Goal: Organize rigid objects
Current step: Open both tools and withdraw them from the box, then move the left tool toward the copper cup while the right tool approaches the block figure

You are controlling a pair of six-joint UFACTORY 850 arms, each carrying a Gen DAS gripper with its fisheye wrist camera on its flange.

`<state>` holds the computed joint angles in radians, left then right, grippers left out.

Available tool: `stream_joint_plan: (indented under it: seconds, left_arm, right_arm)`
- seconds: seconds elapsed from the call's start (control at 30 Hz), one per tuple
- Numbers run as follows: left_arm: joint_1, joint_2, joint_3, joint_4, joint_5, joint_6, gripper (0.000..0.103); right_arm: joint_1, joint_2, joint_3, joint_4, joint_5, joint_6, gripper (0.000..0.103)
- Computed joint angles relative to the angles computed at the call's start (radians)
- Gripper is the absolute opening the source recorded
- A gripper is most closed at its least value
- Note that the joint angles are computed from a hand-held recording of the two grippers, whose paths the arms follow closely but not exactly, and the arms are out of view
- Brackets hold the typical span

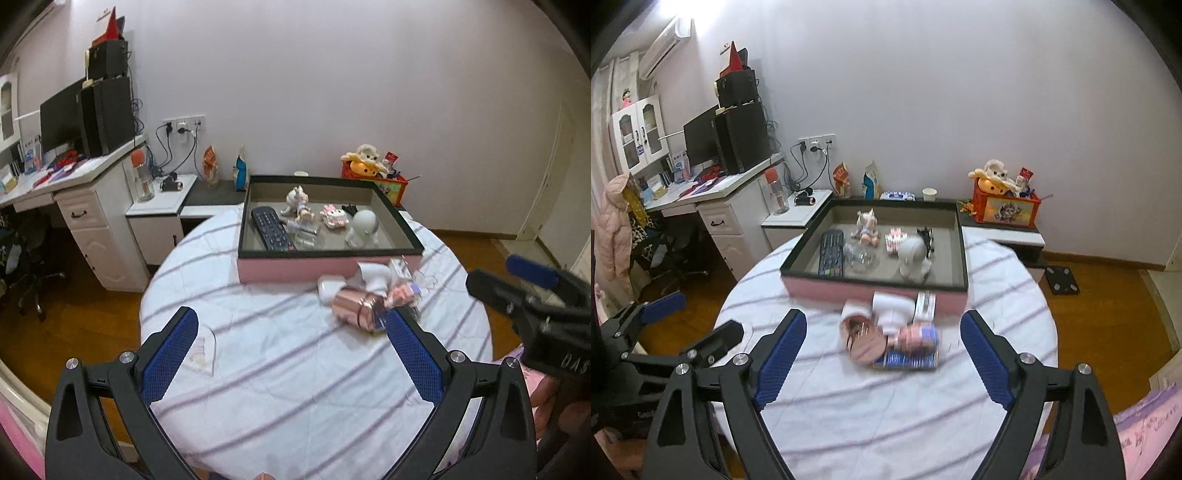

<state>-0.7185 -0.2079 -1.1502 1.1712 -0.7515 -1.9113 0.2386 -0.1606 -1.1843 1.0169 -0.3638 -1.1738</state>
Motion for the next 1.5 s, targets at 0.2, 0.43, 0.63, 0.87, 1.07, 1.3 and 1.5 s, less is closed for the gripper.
stream_joint_plan:
  seconds: [0.2, 0.43, 0.63, 0.87, 1.07, 1.3, 1.5]
  left_arm:
    - [-0.043, 0.004, 0.025, -0.015, -0.019, -0.04, 0.103]
    - [-0.073, 0.004, 0.043, -0.035, -0.036, -0.059, 0.103]
    - [-0.083, 0.005, 0.05, -0.041, -0.032, -0.062, 0.103]
    - [-0.089, 0.001, 0.041, -0.039, -0.035, -0.049, 0.103]
    - [-0.088, 0.002, 0.042, -0.04, -0.035, -0.047, 0.103]
    - [-0.077, -0.001, 0.04, -0.053, -0.014, -0.034, 0.103]
    - [-0.049, -0.029, 0.019, -0.071, 0.032, -0.002, 0.103]
  right_arm:
    - [-0.021, 0.045, 0.081, 0.032, -0.012, -0.029, 0.088]
    - [-0.05, 0.081, 0.141, 0.068, -0.02, -0.065, 0.088]
    - [-0.069, 0.087, 0.159, 0.044, -0.02, -0.037, 0.088]
    - [-0.072, 0.09, 0.16, 0.037, -0.024, -0.034, 0.088]
    - [-0.069, 0.088, 0.157, 0.025, -0.026, -0.027, 0.088]
    - [-0.066, 0.073, 0.144, -0.011, -0.02, 0.011, 0.088]
    - [-0.067, 0.042, 0.124, -0.061, -0.012, 0.063, 0.088]
